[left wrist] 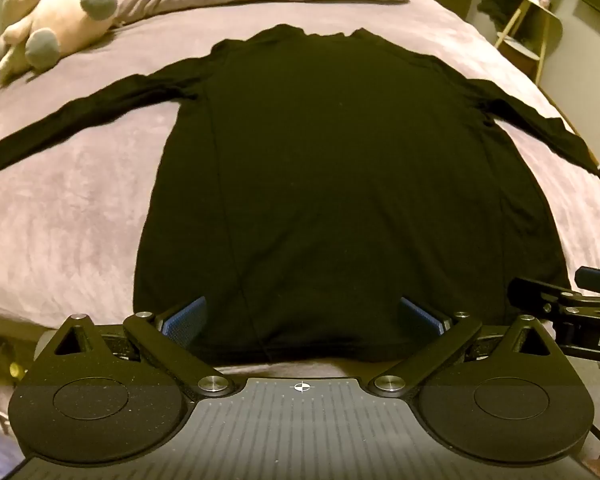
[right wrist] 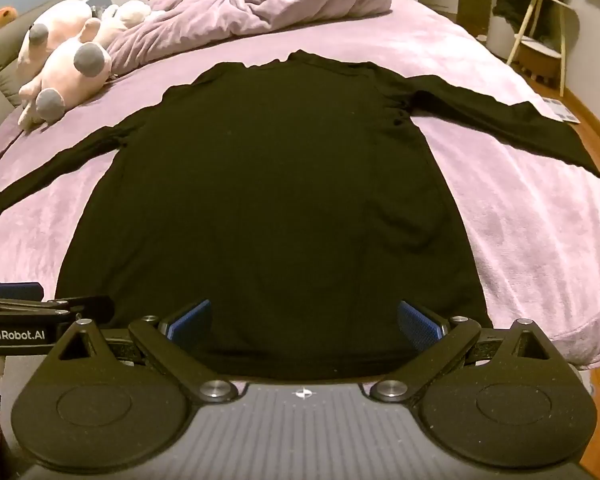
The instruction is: Fold small clothes
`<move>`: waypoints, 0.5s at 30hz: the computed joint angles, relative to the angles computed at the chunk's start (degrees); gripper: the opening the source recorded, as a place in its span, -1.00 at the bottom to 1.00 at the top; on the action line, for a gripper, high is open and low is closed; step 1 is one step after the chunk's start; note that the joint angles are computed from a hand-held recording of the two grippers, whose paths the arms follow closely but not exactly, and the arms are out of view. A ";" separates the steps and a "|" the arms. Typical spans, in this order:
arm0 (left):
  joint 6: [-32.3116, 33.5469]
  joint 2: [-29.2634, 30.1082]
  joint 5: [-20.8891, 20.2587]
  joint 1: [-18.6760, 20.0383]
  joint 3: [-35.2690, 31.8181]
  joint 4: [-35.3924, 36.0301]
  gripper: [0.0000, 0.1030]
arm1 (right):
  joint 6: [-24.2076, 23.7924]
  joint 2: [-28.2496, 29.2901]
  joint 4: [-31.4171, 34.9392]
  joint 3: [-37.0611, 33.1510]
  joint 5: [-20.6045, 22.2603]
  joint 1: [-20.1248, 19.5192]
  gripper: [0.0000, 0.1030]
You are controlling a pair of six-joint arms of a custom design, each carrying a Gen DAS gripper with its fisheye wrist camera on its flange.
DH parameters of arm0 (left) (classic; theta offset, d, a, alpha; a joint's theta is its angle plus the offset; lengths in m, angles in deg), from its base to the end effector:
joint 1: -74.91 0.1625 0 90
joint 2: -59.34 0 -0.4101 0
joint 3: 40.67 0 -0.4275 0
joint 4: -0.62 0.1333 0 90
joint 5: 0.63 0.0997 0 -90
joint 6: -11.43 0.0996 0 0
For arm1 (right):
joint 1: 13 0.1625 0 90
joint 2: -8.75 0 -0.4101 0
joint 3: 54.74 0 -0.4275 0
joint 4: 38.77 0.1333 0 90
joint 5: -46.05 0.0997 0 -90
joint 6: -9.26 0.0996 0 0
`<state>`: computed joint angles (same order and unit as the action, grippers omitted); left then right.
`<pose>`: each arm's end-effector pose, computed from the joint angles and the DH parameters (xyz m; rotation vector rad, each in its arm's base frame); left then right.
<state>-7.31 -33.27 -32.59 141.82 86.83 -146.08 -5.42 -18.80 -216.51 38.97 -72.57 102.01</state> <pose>0.0262 -0.4940 0.3157 -0.1505 2.1938 -0.8265 0.3571 -0.5631 -0.0835 0.7711 -2.5124 0.5585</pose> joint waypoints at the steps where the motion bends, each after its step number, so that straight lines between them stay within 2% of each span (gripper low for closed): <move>1: 0.05 -0.04 0.01 0.05 -0.06 0.01 1.00 | 0.08 -0.02 0.17 -0.04 0.20 -0.06 0.92; 15: -0.23 3.24 -1.19 2.84 -3.45 0.93 1.00 | 1.44 1.85 5.66 -3.92 -0.70 -0.81 0.92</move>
<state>-7.54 -30.03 -33.77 144.66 83.38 -145.14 -3.98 -16.95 -210.85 35.05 -73.27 101.21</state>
